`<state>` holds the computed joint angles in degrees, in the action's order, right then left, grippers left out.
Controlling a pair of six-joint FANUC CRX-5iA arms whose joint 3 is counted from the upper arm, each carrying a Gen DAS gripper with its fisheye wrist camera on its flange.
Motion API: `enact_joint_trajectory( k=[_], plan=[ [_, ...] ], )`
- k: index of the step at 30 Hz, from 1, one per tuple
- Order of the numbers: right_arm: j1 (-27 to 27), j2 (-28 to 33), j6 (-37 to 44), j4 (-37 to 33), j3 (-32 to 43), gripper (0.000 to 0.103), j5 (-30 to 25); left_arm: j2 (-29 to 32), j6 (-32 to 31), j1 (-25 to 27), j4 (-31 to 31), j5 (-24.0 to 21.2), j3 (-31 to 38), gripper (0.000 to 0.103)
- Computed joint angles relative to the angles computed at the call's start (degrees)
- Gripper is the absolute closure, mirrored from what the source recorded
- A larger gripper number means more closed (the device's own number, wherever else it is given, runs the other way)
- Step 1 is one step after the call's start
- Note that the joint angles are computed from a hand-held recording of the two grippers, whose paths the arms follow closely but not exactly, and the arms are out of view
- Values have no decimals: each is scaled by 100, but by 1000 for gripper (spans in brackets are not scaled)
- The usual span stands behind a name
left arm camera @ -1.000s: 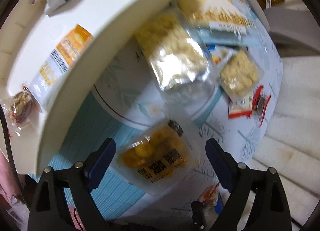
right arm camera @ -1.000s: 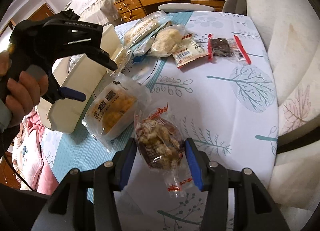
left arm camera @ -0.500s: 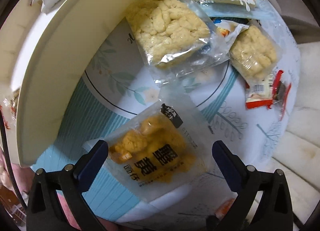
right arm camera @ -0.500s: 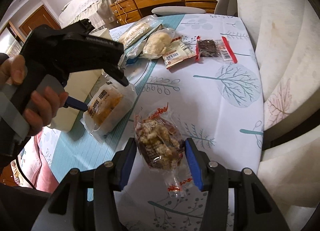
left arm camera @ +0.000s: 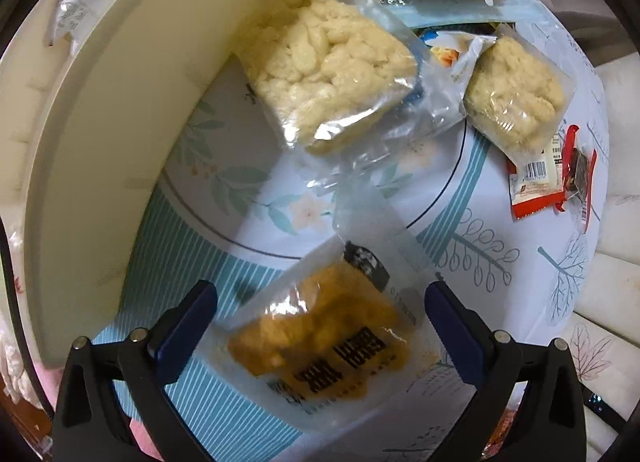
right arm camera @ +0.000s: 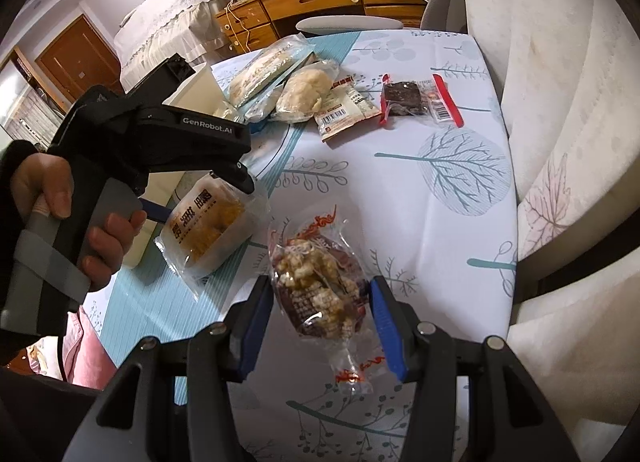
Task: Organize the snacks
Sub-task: 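Carry the nut bag and yellow cookie bag into the white tray while opening both grippers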
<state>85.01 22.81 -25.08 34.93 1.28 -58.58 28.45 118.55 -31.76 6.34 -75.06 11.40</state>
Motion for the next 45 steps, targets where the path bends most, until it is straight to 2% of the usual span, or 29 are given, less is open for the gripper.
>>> enact_joint_trajectory(
  k=[3,4,6,7,8,13,14,26,36,45],
  plan=[
    [0,1,5,-2,7,53,-13,-53,-80,197,413,124,-325,5],
    [4,5,11,-1,19,53,-34,-59,-82,189,375,96,-304,11],
    [13,3,-17,21,24,53,-59,-82,-115,145,318,83,-245,25],
    [10,0,-35,20,21,53,-54,-91,-105,107,252,52,-184,40],
    [4,0,-40,13,20,53,-47,-98,-103,86,240,5,-122,48],
    [-21,47,-15,18,93,53,-23,-167,-206,157,481,57,-225,62],
    [-21,60,5,20,117,53,-26,-232,-365,301,550,60,-315,65],
    [-11,315,133,54,579,53,-270,-669,-1405,729,945,-116,-562,83],
    [-32,620,142,210,1097,53,-520,-1090,-2174,945,1055,-335,-632,87],
    [-53,1129,209,421,2026,53,-992,-1409,-2898,1248,1427,-481,-638,90]
  ],
)
